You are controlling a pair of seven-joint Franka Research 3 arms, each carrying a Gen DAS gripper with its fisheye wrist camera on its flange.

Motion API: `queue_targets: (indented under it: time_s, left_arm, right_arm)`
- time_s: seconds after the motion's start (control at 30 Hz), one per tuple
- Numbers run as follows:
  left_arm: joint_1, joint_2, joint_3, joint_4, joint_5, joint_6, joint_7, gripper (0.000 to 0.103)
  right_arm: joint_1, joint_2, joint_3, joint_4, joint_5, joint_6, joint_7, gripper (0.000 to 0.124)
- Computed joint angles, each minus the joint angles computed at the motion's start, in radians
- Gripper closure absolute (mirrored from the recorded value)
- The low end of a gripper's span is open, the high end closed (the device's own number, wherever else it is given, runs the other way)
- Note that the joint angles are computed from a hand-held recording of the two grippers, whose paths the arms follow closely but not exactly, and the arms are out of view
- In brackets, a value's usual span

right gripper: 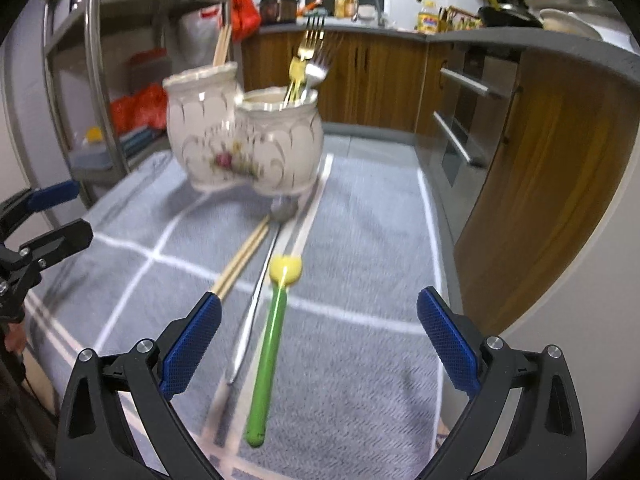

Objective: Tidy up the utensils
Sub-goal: 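Withdraw both open tools back over the cloth, then grasp the green-handled yellow-tipped spoon with the right tool, then grasp a wooden chopstick with the left tool while the right tool lifts the green spoon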

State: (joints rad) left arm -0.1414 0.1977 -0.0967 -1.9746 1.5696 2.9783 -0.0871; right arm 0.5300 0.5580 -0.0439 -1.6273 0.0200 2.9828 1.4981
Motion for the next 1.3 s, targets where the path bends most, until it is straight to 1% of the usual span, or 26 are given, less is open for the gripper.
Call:
queue_targets:
  time_s: [0.13,0.23,0.3,0.33,0.37,0.43,0.47,0.53,0.57,0.6,0.67,0.7,0.73,0.83,0.9,0.97,1.2,1.23,1.3]
  left_arm:
    - [-0.004,0.022,0.000,0.003,-0.078,-0.002,0.077,0.006]
    - [-0.014,0.035,0.007,0.008,-0.110,-0.003,0.106,0.006]
    - [-0.022,0.039,0.013,0.009,-0.126,-0.004,0.122,0.006]
    - [-0.024,0.040,0.015,0.010,-0.132,-0.003,0.129,0.006]
    - [-0.028,0.042,0.018,0.011,-0.134,-0.002,0.129,0.006]
    - [-0.031,0.045,0.021,0.012,-0.154,-0.002,0.144,0.006]
    - [-0.033,0.047,0.021,0.012,-0.172,-0.005,0.160,0.006]
    - [-0.037,0.051,0.018,0.011,-0.224,-0.018,0.205,0.006]
    - [-0.041,0.051,0.019,0.009,-0.242,-0.023,0.220,0.006]
    - [-0.044,0.053,0.020,0.009,-0.260,-0.026,0.235,0.006]
    - [-0.051,0.058,0.023,0.012,-0.289,-0.027,0.261,0.006]
    - [-0.054,0.061,0.025,0.013,-0.301,-0.026,0.271,0.006]
    - [-0.057,0.063,0.026,0.014,-0.317,-0.025,0.285,0.006]
    - [-0.066,0.072,0.028,0.021,-0.365,-0.023,0.327,0.006]
    - [-0.070,0.081,0.021,0.029,-0.422,-0.032,0.379,0.006]
    - [-0.083,0.089,0.021,0.037,-0.462,-0.044,0.416,0.006]
    - [-0.109,0.124,0.003,0.073,-0.644,-0.100,0.567,0.006]
    - [-0.112,0.132,-0.004,0.081,-0.677,-0.115,0.593,0.008]
    - [-0.121,0.142,-0.006,0.091,-0.720,-0.138,0.632,0.015]
  right_arm:
    - [0.013,0.014,-0.018,0.017,-0.012,-0.032,0.022,0.027]
    - [-0.003,0.019,0.000,0.027,-0.008,-0.046,0.015,0.027]
    - [-0.018,0.020,0.020,0.031,0.000,-0.054,-0.002,0.030]
    - [-0.029,0.020,0.034,0.033,0.007,-0.060,-0.016,0.035]
    - [-0.032,0.022,0.039,0.040,0.012,-0.071,-0.021,0.048]
    - [-0.033,0.027,0.043,0.052,0.018,-0.093,-0.022,0.062]
    - [-0.048,0.030,0.063,0.058,0.032,-0.103,-0.038,0.069]
    - [-0.079,0.033,0.108,0.066,0.066,-0.121,-0.083,0.077]
    - [-0.087,0.035,0.121,0.070,0.080,-0.130,-0.099,0.084]
    - [-0.091,0.038,0.127,0.077,0.091,-0.143,-0.110,0.088]
    - [-0.079,0.045,0.116,0.090,0.093,-0.164,-0.114,0.099]
    - [-0.073,0.049,0.110,0.097,0.091,-0.172,-0.114,0.102]
    - [-0.070,0.053,0.108,0.104,0.092,-0.180,-0.115,0.104]
    - [-0.067,0.067,0.105,0.125,0.100,-0.185,-0.111,0.104]
    - [-0.065,0.074,0.105,0.133,0.104,-0.180,-0.110,0.104]
    - [-0.073,0.078,0.117,0.134,0.114,-0.173,-0.126,0.112]
    - [-0.082,0.072,0.127,0.119,0.140,-0.143,-0.151,0.114]
    - [-0.085,0.069,0.130,0.115,0.146,-0.140,-0.155,0.114]
    - [-0.089,0.068,0.134,0.114,0.154,-0.135,-0.163,0.114]
